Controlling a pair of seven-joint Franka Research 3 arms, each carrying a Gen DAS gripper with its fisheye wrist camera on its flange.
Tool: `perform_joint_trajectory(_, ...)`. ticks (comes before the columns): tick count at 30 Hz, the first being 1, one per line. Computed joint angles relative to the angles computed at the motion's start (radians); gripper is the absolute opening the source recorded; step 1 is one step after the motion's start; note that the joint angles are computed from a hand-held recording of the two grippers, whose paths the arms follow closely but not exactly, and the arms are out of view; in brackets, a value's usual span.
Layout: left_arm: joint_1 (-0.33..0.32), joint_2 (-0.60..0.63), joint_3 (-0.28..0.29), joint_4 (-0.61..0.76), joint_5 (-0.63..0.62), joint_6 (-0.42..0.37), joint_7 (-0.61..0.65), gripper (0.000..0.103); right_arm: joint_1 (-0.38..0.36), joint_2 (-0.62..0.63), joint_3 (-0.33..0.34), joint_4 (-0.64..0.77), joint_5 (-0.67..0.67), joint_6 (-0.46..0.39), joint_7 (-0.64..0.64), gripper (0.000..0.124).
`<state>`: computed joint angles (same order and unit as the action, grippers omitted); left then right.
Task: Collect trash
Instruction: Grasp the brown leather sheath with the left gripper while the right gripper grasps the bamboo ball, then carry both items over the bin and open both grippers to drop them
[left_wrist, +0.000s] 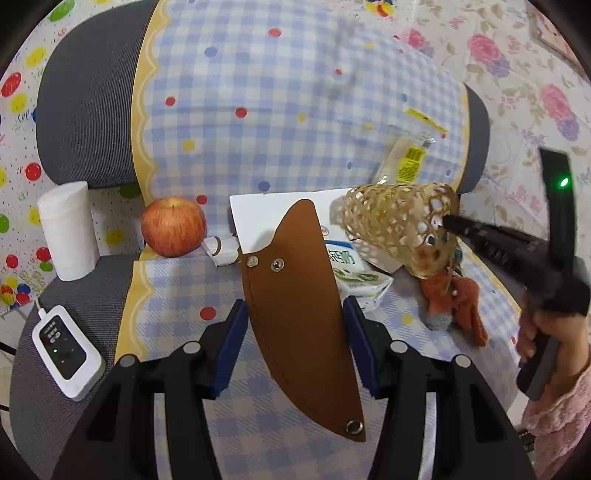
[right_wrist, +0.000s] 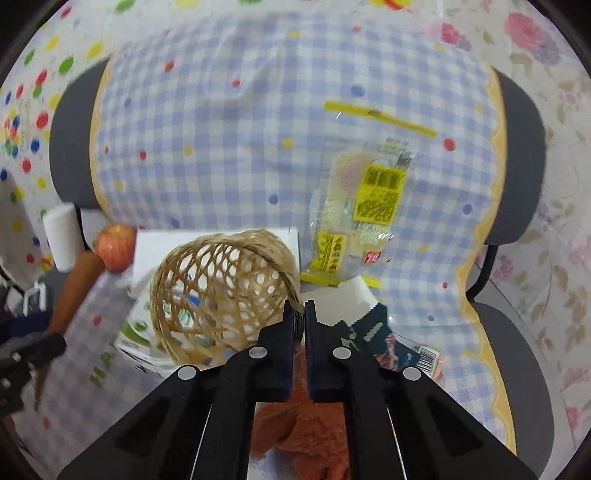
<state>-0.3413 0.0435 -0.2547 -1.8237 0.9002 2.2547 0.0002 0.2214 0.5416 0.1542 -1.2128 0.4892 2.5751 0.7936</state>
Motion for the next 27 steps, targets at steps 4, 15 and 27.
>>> perform_joint_trajectory(4,-0.017,-0.011,-0.014,0.020,0.038,-0.018,-0.012,0.052,-0.042,-0.103,0.019,-0.090,0.081,-0.003,-0.009,0.005)
perform_joint_trajectory(15,-0.115,0.049,-0.056,0.138,0.131,-0.011,0.033,0.052,-0.111,-0.488,-0.089,-0.525,0.314,0.024,-0.137,0.005)
perform_joint_trajectory(27,-0.289,0.318,-0.001,0.383,0.129,0.170,0.194,0.052,-0.164,-0.780,-0.233,-0.947,0.160,0.131,0.017,0.006)
